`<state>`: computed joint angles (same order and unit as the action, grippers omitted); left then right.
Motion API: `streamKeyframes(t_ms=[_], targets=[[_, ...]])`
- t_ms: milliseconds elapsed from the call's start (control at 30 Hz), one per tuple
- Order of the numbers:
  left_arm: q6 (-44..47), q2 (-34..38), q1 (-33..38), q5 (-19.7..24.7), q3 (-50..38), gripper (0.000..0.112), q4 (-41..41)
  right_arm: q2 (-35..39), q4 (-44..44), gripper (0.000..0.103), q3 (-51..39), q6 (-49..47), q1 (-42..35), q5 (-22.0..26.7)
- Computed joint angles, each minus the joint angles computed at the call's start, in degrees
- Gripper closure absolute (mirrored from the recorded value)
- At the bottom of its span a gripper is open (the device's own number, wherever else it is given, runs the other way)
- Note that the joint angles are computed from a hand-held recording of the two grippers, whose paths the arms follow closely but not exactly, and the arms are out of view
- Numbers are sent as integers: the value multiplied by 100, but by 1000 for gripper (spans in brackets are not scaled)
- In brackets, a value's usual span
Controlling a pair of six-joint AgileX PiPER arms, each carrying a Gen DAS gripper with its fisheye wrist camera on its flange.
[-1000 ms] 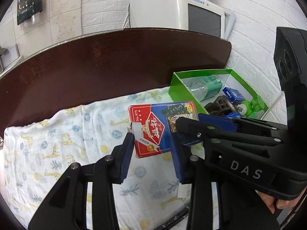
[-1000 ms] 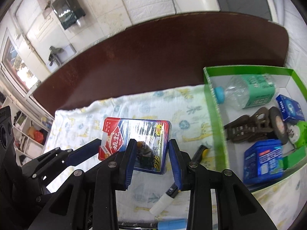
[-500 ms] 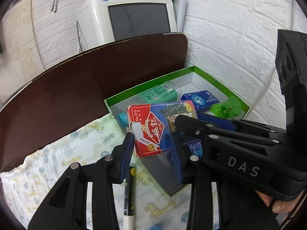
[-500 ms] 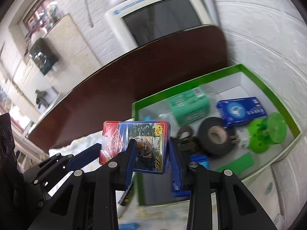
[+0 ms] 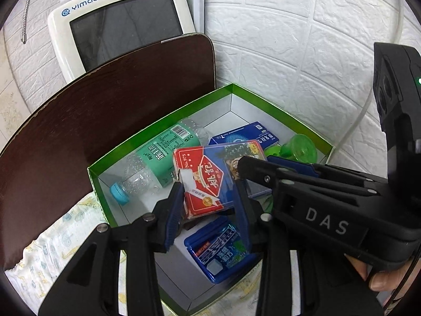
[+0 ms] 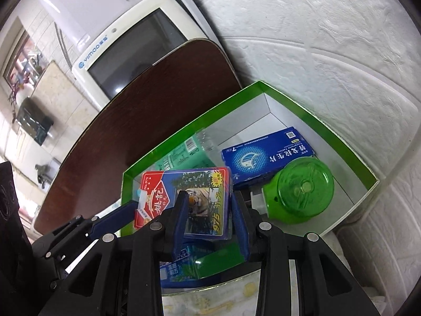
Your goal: Organize rigid objects
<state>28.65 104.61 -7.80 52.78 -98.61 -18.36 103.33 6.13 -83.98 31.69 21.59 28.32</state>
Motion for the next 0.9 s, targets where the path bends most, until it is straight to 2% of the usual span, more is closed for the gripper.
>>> streamKeyframes(t_ms=[167,300,600,900], targets=[[-95,96,89,97,-57,75,84,15,-70,67,-1,-4,-33,-61],[70,-123,361,50,188,75,-69,-38,-1140,67,-11,848,156,6],[330,-586,809,-101,638,75,-381,11,-789,67,-119,558,224,7],[528,-843,1153,-223,1101,74,-459,-51,-973,67,-251,580,515,148]])
